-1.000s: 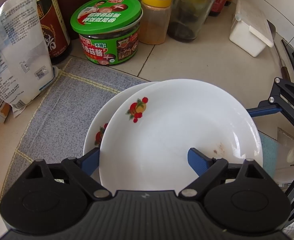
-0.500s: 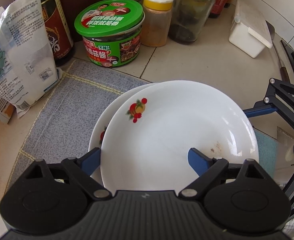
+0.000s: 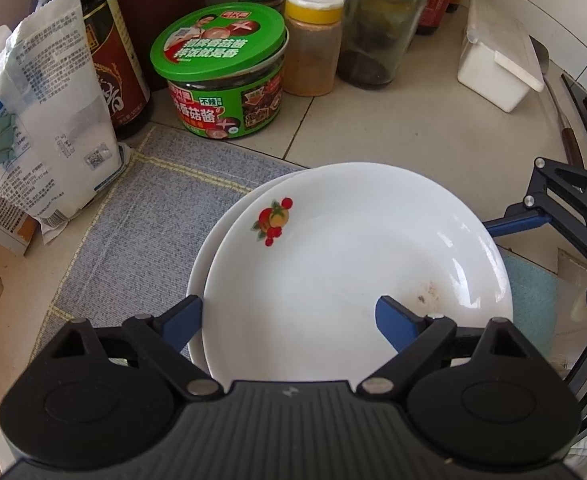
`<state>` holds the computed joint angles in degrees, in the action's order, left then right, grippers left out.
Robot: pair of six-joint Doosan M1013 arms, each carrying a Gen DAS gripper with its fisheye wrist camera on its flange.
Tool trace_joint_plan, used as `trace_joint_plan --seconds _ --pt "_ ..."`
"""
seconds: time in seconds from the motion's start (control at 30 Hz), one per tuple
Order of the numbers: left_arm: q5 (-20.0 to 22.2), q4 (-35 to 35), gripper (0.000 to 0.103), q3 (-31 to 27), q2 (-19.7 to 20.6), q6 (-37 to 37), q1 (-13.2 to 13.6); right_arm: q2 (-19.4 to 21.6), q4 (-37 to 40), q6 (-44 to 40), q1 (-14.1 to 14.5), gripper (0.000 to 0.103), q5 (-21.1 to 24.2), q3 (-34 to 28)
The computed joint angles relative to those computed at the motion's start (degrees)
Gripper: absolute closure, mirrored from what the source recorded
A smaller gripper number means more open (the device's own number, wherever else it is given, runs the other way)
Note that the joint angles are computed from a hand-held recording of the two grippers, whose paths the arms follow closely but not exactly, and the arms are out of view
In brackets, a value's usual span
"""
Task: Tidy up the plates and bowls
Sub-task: 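Lower the held plate onto the other plate and open the left tool, then move the left tool to the white plate beside the knife rack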
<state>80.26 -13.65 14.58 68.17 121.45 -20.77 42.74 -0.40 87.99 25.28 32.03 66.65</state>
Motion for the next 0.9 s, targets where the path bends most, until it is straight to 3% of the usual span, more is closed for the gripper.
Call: trace_joint_plan --seconds 0.4,0.53,0.77,0.9 --pt "-2.1 0.7 0.009 1.9 -1.0 0.4 0.0 0.5 -2.0 1.9 0.3 0.0 1.7 -1.0" --pt "-2.8 0.1 0.008 2.6 -1.3 -0.2 0.3 0.0 0.6 0.0 0.0 0.0 -0.3 -0.3" --pt "-18.2 -5.6 0.008 20.4 -10.5 4.7 0.9 -0.9 -2.2 3.8 0.1 0.0 -1.2 1.2" --pt "-24.4 -9.7 0.008 27.1 -14.3 6.7 1.4 -1.0 -3.9 5.5 0.5 0.0 -1.9 1.3"
